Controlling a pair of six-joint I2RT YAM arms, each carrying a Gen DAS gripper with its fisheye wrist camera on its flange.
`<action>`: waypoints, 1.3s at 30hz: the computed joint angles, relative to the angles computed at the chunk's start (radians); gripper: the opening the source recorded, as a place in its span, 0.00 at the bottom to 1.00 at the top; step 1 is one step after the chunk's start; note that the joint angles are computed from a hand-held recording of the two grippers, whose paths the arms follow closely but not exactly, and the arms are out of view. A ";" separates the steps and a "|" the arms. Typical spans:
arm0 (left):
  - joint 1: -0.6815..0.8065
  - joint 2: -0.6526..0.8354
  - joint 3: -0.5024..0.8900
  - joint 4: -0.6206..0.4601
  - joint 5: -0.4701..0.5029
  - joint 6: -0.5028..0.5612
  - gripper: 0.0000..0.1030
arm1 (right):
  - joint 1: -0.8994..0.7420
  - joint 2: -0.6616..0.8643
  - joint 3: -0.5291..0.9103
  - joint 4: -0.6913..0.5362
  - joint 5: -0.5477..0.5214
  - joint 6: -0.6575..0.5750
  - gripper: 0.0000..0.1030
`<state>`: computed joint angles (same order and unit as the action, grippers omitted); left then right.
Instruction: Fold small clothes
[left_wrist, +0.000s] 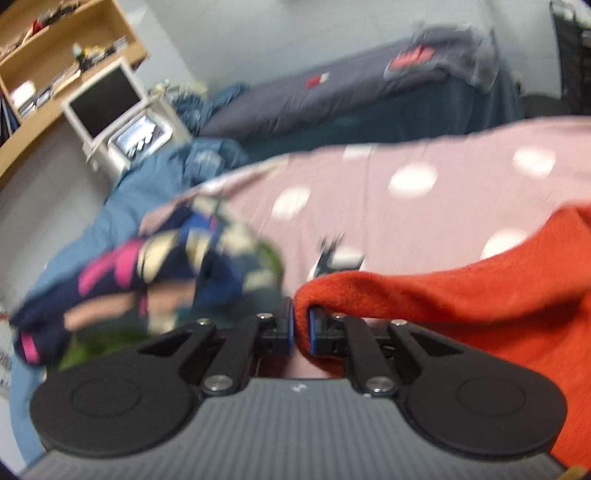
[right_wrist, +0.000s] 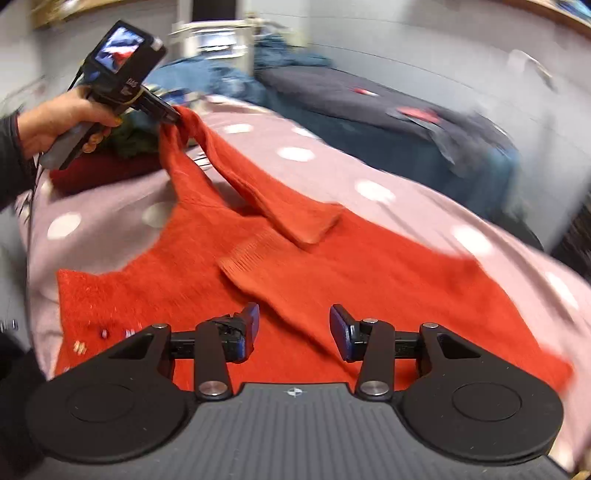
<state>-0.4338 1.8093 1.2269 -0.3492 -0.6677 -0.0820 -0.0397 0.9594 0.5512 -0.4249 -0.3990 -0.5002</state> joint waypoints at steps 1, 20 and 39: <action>0.008 -0.001 -0.028 0.015 0.000 -0.008 0.07 | 0.070 0.068 0.001 0.073 0.039 0.017 0.69; -0.030 0.010 -0.066 0.030 -0.010 -0.011 0.28 | -0.241 0.284 0.184 0.132 0.081 -0.082 0.40; -0.136 -0.154 -0.246 0.014 0.022 -0.038 0.68 | 0.220 0.346 -0.012 0.479 0.358 0.009 0.03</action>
<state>-0.5702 1.6552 0.9808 -0.3350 -0.6460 -0.1197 0.1800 1.3051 0.5393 0.0538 -0.0414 -0.4908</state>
